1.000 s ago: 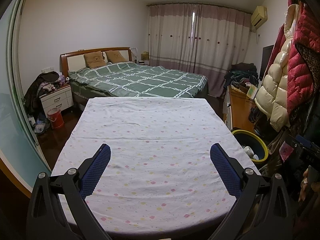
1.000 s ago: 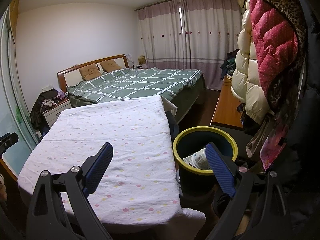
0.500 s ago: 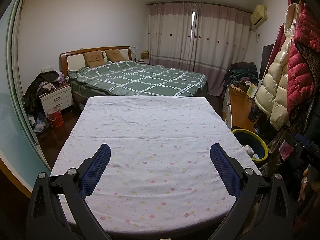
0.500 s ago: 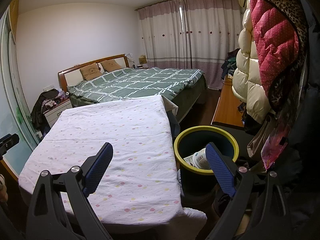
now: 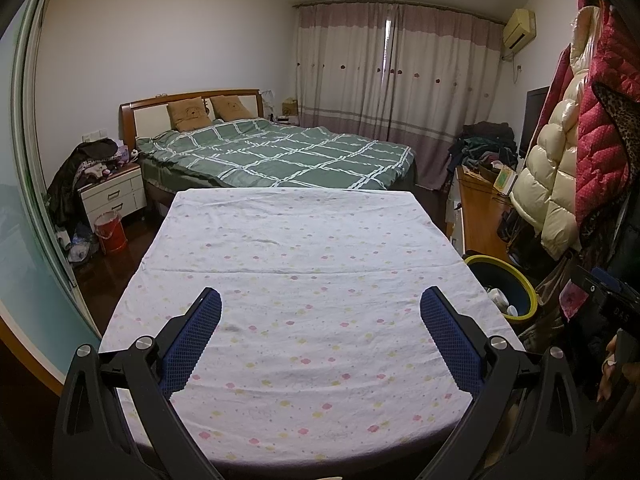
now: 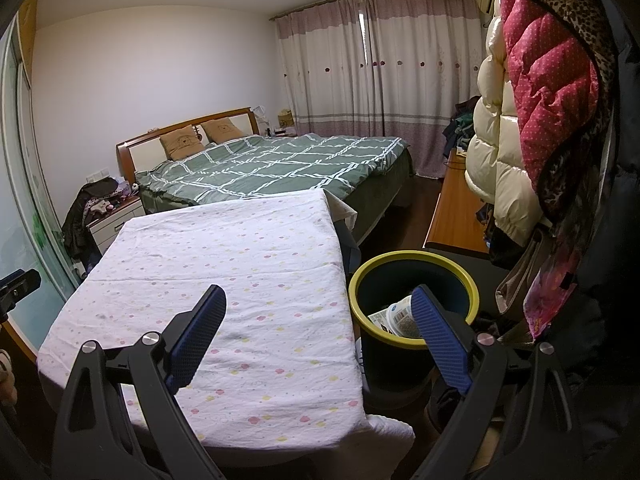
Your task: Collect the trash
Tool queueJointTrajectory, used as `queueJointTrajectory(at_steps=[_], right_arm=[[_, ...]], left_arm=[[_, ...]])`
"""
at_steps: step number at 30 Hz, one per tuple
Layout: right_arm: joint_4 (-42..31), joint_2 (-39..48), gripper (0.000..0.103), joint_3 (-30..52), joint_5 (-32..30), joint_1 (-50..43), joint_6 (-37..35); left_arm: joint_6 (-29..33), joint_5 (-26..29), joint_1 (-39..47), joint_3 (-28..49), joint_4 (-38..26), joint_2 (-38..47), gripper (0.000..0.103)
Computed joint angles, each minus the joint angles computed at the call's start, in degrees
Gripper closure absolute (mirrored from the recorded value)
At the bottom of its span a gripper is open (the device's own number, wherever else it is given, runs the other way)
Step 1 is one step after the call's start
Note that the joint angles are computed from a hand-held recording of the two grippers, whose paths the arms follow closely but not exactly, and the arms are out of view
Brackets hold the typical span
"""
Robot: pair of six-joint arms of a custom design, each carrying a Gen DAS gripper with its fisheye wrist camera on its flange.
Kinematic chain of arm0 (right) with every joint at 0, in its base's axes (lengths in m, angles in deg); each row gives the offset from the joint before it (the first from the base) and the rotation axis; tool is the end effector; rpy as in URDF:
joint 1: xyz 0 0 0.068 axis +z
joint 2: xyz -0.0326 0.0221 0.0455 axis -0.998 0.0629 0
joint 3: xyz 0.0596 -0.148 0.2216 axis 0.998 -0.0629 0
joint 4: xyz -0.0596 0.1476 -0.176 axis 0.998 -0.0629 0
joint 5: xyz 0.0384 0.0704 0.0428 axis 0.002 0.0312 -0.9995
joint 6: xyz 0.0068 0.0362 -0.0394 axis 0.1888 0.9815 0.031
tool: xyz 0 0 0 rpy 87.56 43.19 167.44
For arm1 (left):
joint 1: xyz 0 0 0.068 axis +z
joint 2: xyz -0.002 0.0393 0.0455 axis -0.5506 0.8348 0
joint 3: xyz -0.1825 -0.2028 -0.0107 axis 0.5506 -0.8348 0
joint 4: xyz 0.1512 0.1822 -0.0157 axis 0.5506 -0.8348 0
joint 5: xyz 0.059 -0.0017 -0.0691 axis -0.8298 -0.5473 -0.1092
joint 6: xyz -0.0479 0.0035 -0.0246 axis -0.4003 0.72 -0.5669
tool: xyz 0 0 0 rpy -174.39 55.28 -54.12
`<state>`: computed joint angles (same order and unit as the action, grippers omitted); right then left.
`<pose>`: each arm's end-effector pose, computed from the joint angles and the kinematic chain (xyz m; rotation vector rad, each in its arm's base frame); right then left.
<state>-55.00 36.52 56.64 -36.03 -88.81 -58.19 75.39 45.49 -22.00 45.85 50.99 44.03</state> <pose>0.3201 0.0036 0.2039 -0.4537 2.0436 0.3900 0.1392 0.0343 0.2247 -0.5061 2.0455 0.1849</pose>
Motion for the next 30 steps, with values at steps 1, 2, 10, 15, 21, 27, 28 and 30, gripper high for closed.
queueJointTrajectory(at_steps=[1, 2, 10, 15, 21, 27, 28, 30], right_arm=[[-0.10, 0.07, 0.014, 0.15, -0.14, -0.13, -0.04], [-0.02, -0.01, 0.014, 0.02, -0.11, -0.05, 0.02], [0.06, -0.01, 0.014, -0.11, -0.01, 0.06, 0.13], [0.40, 0.06, 0.014, -0.44, 0.07, 0.24, 0.06], [0.43, 0.03, 0.014, -0.58, 0.22, 0.37, 0.15], [0.72, 0.13, 0.014, -0.91, 0.37, 0.76, 0.18], [0.61, 0.59, 0.014, -0.45, 0.24, 0.62, 0.08], [0.50, 0.68, 0.014, -0.29, 0.18, 0.54, 0.07]], left_arm=[[-0.04, 0.04, 0.05, -0.12, 0.07, -0.04, 0.005], [-0.13, 0.14, 0.17, -0.17, 0.07, -0.05, 0.005], [-0.40, 0.97, 1.59, -0.15, 0.17, -0.18, 0.005], [-0.25, 1.17, 1.61, -0.02, -0.05, 0.10, 0.005], [-0.11, 1.55, 1.75, 0.15, -0.09, 0.58, 0.005], [-0.11, 1.97, 1.75, 0.62, 0.41, 2.11, 0.005], [-0.17, 2.19, 1.85, 0.79, 0.39, 2.43, 0.005], [-0.27, 2.07, 1.85, 0.89, 0.51, 3.03, 0.005]])
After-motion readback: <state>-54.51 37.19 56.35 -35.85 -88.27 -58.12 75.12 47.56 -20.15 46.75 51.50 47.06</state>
